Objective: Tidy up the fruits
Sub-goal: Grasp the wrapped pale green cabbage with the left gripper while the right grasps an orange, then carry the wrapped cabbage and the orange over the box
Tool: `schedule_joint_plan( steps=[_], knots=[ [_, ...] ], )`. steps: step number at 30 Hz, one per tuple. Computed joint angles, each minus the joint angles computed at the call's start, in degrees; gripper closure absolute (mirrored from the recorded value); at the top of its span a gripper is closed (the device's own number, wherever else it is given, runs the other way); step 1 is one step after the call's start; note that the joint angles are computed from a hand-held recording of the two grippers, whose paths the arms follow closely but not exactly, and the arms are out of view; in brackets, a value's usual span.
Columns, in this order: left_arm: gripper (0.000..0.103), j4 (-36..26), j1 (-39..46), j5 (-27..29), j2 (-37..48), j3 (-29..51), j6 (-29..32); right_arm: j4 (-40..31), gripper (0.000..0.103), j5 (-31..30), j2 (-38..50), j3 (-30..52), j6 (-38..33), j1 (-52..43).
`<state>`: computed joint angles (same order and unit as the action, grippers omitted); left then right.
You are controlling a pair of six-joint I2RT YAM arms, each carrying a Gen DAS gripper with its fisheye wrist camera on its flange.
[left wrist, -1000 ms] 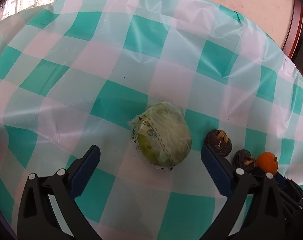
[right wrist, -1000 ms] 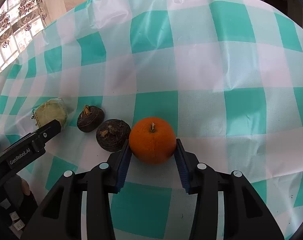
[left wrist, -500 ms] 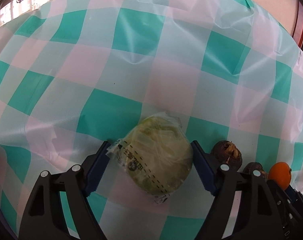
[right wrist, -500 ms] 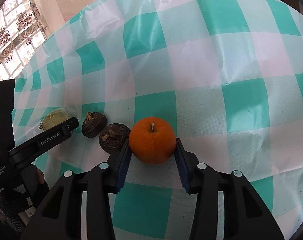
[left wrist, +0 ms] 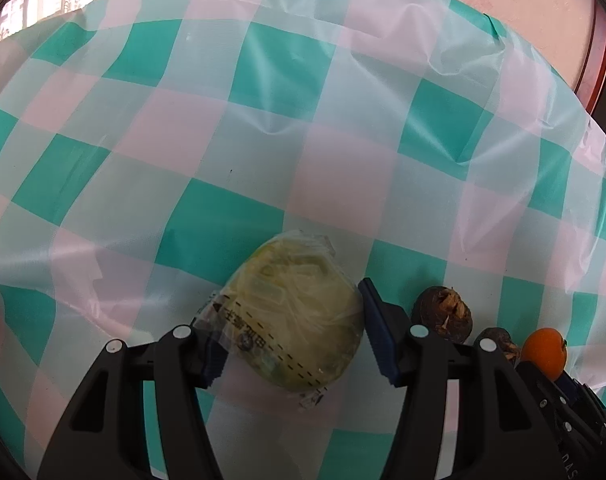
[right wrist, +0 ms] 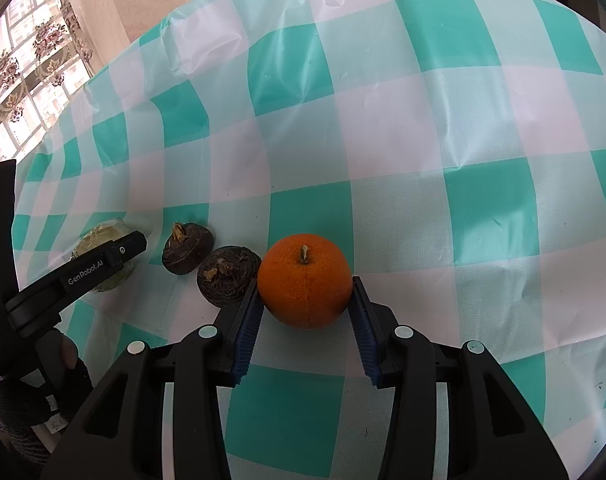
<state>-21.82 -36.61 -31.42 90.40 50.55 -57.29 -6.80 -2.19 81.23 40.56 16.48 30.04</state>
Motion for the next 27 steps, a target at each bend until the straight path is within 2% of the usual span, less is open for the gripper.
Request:
schedule_joint_plan(
  steps=[5,8,14,17,23,27],
  knots=[
    [0.044,1.9,-0.6,-0.5,-3.3,-3.5,0.1,0.0,0.059,0.5,0.4,0.3,0.0,0.3],
    [0.044,0.3,-2.3,-2.2,-5.4,-4.7,-1.4,0.4,0.06,0.2,0.7,0.4,0.2,0.2],
    [0.044,-5.7,-8.6,-4.6,-8.8,-6.1,-9.6,1.8,0.06,-2.5,0.0,-1.0,0.7,-1.3],
    [0.045,-8.0,-13.7,-6.0,-10.9,-7.8,-16.1,5.4,0.06,-9.7,-1.4,-3.9,2.1,-5.3],
    [0.045,-16.3,-24.8,-9.8,-14.5,-10.2,-30.5,6.2,0.06,-10.2,-5.9,-8.0,3.3,-4.7],
    [0.045,-22.2,-32.0,-11.6,-12.8,-8.7,-40.2,5.2,0.06,-10.4,-11.1,-11.6,5.0,-2.8]
  ],
)
